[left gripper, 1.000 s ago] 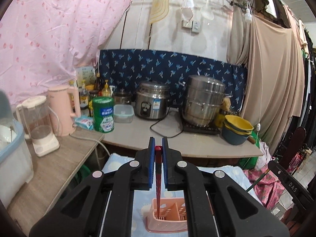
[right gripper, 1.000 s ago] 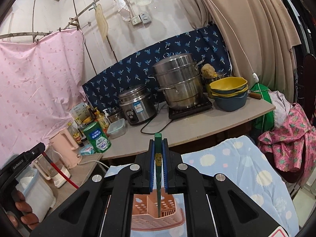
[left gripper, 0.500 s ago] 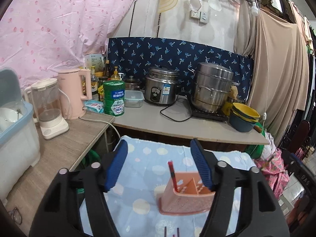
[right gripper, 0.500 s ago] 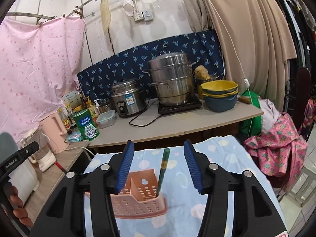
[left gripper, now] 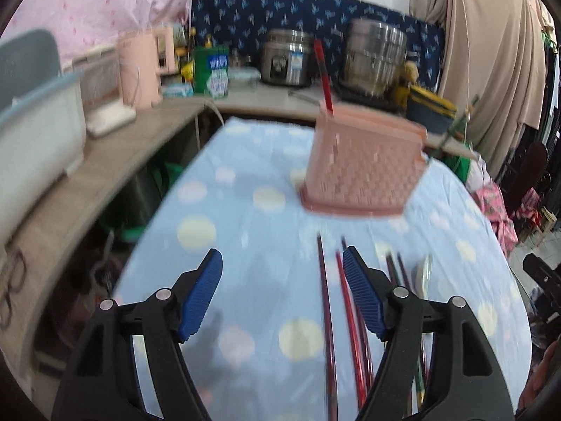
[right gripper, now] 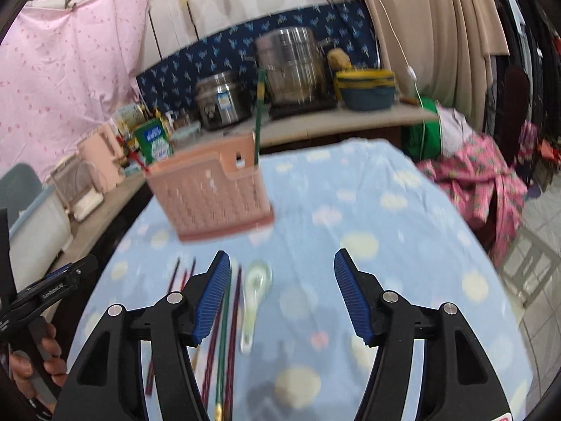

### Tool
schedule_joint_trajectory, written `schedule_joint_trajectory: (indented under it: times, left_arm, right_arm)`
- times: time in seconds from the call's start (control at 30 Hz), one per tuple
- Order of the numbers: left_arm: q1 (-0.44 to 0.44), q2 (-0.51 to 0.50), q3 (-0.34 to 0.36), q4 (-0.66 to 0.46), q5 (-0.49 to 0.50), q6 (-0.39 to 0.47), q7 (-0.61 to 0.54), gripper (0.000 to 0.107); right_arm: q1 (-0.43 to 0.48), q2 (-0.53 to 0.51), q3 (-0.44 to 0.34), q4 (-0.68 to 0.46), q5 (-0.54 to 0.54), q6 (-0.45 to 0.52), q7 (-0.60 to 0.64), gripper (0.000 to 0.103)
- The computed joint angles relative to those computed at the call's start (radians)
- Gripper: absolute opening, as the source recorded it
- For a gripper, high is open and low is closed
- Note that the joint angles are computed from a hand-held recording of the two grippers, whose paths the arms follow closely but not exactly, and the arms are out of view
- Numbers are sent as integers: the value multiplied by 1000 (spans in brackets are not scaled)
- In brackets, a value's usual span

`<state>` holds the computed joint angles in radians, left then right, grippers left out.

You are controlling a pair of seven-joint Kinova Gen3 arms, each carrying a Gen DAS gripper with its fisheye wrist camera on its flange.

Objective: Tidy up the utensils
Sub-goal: 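Grasp a dark-red chopstick with the left tool while the right tool moves toward the white spoon, then grasp the white ceramic spoon by its handle with the right tool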

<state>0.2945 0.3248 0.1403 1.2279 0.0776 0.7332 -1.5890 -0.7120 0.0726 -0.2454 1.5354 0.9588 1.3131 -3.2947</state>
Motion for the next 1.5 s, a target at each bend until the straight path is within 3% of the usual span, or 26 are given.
schedule_joint_trajectory:
  times: [0.2, 0.4, 0.93, 1.13, 1.23, 1.37, 1.5]
  left_arm:
    - [-21, -63, 18, 172, 50, 4, -32, 68]
    - [16, -109, 14, 288, 6, -32, -18, 68]
    - [38, -125, 20, 362, -37, -88, 15, 64]
    - [48, -119, 16, 363, -63, -96, 30, 52]
    - [46, -113, 18, 357, -65, -99, 24, 32]
    - [33, -110, 21, 359, -42, -108, 5, 12]
    - [42, -115, 16, 380, -55, -140, 11, 9]
  right_arm:
    - [-51, 12, -41, 72, -108, -11, -93, 60]
    - [-99, 40, -40, 100, -152, -28, -129, 60]
    - [-140, 62, -15, 101, -167, -70, -146, 60]
    - [-131, 65, -8, 106, -177, -81, -138, 60]
    - [-122, 71, -1, 103, -172, -88, -125, 59]
    - [-101, 78, 16, 97, -153, -118, -101, 52]
    - [-72, 95, 39, 81, -140, -163, -61, 40]
